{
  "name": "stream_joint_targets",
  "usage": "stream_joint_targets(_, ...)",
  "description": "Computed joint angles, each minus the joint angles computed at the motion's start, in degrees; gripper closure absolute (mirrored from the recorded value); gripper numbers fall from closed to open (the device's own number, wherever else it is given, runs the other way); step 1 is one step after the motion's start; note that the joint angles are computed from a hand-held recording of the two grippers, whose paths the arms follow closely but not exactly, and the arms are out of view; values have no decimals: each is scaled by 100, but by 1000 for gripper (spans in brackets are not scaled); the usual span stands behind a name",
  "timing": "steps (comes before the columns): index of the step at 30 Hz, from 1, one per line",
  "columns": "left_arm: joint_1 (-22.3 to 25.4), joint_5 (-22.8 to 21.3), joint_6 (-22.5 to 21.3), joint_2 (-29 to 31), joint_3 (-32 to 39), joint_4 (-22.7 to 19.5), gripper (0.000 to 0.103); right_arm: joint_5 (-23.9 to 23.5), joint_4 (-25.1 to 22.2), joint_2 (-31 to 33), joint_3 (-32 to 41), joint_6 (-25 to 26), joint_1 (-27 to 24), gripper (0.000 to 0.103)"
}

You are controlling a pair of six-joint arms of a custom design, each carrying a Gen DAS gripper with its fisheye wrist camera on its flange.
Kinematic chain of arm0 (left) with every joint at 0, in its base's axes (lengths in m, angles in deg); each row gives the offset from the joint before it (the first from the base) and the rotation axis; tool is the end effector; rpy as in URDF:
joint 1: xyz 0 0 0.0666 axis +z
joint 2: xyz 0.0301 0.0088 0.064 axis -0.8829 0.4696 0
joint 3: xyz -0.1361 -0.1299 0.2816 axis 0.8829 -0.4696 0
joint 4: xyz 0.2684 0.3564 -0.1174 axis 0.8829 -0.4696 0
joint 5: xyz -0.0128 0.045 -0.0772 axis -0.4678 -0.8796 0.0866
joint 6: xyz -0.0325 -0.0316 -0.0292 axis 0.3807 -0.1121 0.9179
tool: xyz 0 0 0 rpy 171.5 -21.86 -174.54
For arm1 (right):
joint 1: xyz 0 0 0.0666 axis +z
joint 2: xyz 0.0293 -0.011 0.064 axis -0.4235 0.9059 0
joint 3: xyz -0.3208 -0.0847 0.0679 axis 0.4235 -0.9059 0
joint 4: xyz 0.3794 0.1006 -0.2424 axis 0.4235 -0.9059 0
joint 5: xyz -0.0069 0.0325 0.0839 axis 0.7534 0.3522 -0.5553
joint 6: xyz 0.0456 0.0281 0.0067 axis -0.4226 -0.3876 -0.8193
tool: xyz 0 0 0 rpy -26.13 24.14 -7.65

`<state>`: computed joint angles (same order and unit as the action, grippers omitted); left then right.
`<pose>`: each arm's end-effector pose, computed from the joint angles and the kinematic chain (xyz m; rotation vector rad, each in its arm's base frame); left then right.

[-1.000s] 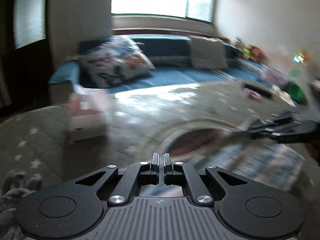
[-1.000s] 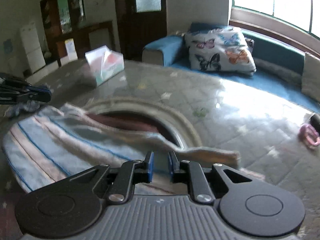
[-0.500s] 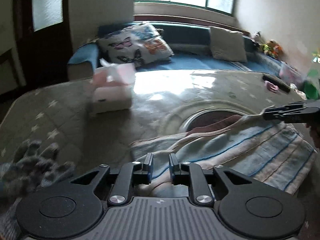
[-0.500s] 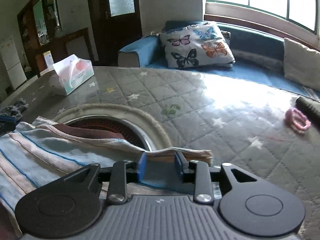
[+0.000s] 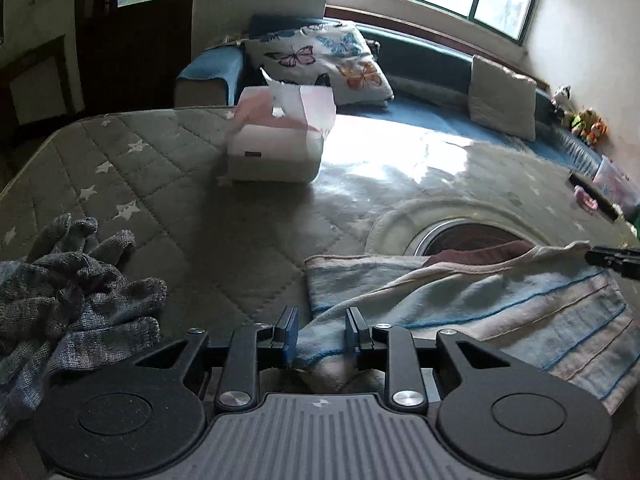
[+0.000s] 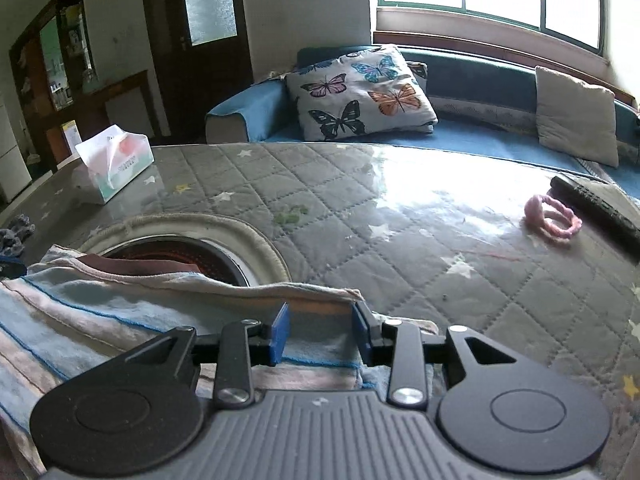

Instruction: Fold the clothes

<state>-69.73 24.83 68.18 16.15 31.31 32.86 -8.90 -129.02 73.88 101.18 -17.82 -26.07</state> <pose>0.4550 -0.0635 0.3725 -0.0523 2.3979 -0.1944 0.5264 0.0018 0.3480 -0.3834 2.2949 0.2725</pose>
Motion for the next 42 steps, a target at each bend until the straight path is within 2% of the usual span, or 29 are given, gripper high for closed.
stream_joint_targets(4, 33, 116, 92, -92, -42, 13, 75, 21, 17, -27, -38, 18, -11, 68)
stream_joint_targets(7, 152, 366, 468, -276, -187, 226, 73, -23, -2, -92, -96, 46, -21, 68)
stream_joint_targets(9, 245, 529, 823, -311, -223, 249, 73, -46, -22, -153, -149, 100, -17, 62)
stream_joint_targets(11, 304, 567, 1061, -294, -221, 185, 73, -73, -45, -217, -200, 159, -11, 60)
stream_joint_targets(19, 448, 539, 1561, -529, -384, 101, 72, -266, -144, -526, -359, 472, 142, 56)
stream_joint_targets(24, 575, 864, 2151, -648, -556, 123, 72, -390, -153, -669, -448, 565, 264, 53)
stream_joint_targets(30, 589, 967, 2612, -647, -632, 148, 72, -435, -186, -783, -533, 759, 375, 52)
stream_joint_targets(38, 510, 993, 2838, -508, -589, 197, 72, -458, -228, -823, -590, 791, 409, 51)
stream_joint_targets(42, 457, 927, 2850, -538, -652, 437, 77, -437, -230, -840, -620, 846, 415, 51)
